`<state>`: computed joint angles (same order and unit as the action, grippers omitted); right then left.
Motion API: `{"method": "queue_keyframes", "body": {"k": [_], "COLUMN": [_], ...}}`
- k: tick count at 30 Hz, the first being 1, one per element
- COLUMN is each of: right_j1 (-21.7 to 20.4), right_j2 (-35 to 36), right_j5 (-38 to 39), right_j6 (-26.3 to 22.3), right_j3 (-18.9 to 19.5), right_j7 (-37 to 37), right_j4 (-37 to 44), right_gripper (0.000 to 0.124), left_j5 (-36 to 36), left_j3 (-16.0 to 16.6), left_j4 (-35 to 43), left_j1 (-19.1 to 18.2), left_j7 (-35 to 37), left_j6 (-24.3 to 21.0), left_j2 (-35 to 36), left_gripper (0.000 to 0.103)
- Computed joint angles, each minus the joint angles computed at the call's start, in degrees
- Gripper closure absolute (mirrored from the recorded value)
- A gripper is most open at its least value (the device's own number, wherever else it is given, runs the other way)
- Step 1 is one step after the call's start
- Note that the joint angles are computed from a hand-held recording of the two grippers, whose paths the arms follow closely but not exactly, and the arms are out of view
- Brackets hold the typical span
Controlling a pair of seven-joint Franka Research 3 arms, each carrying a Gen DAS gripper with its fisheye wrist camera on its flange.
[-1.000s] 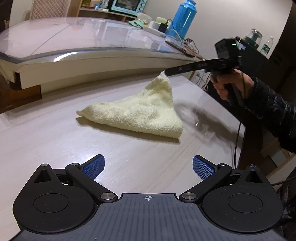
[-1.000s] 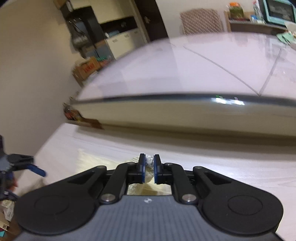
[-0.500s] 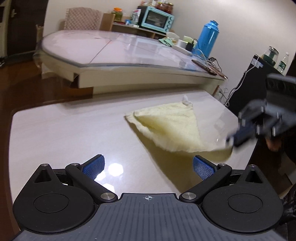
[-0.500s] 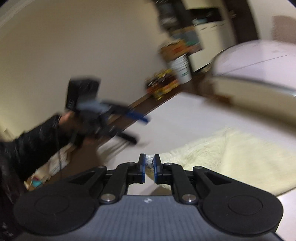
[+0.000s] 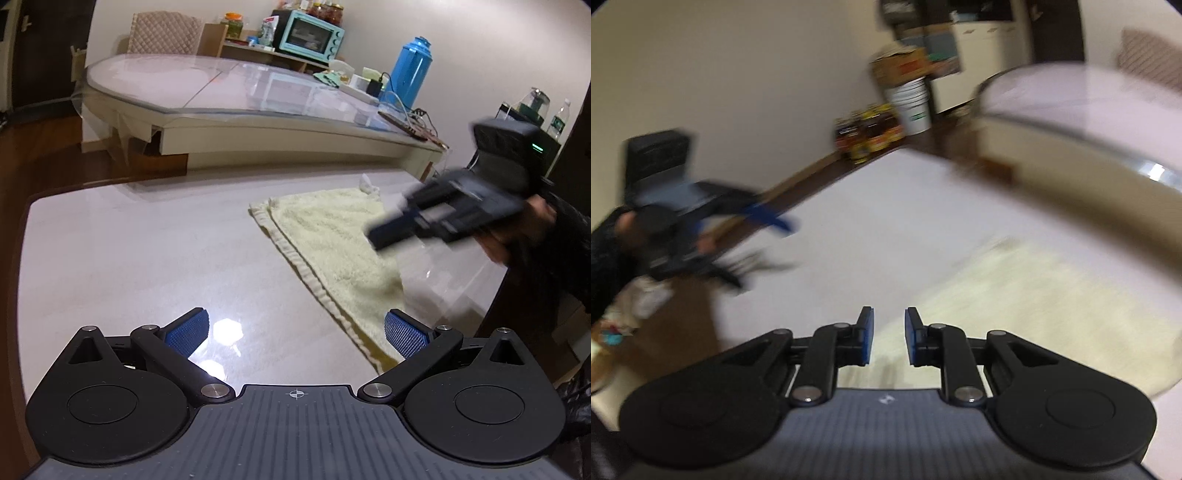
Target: Fold towel
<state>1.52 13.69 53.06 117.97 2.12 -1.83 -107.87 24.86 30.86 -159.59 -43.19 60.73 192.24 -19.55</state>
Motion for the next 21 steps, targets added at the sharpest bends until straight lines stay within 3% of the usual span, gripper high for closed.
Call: {"method": "queue_keyframes", "body": {"k": [8,15,21], "right_j1": [1.6,3.1,3.9], "right_j2": [13.6,17.8,22.0], "right_j5": [-8.2,-14.8,-19.4], "right_j6": [4.4,5.9,2.5], "right_j3": [3.4,5.5,5.9], "right_j7": [-5.9,-11.9,-11.9], "right_j4": [18.4,21.7,27.5], "right_gripper": [0.102,0.100,0.101], "left_j5": [2.9,3.4,3.1], "left_j3": [8.0,16.1,23.7], "left_j4": [1.4,2.3,3.1], "left_j1": [-7.0,-14.1,-21.5], "left_j7": [-1.8,-3.3,-2.9], "left_j6": [0.9,1.7,1.7], "left_j2": [1.5,2.6,2.6], "left_gripper": [0.000,0.000,0.000]}}
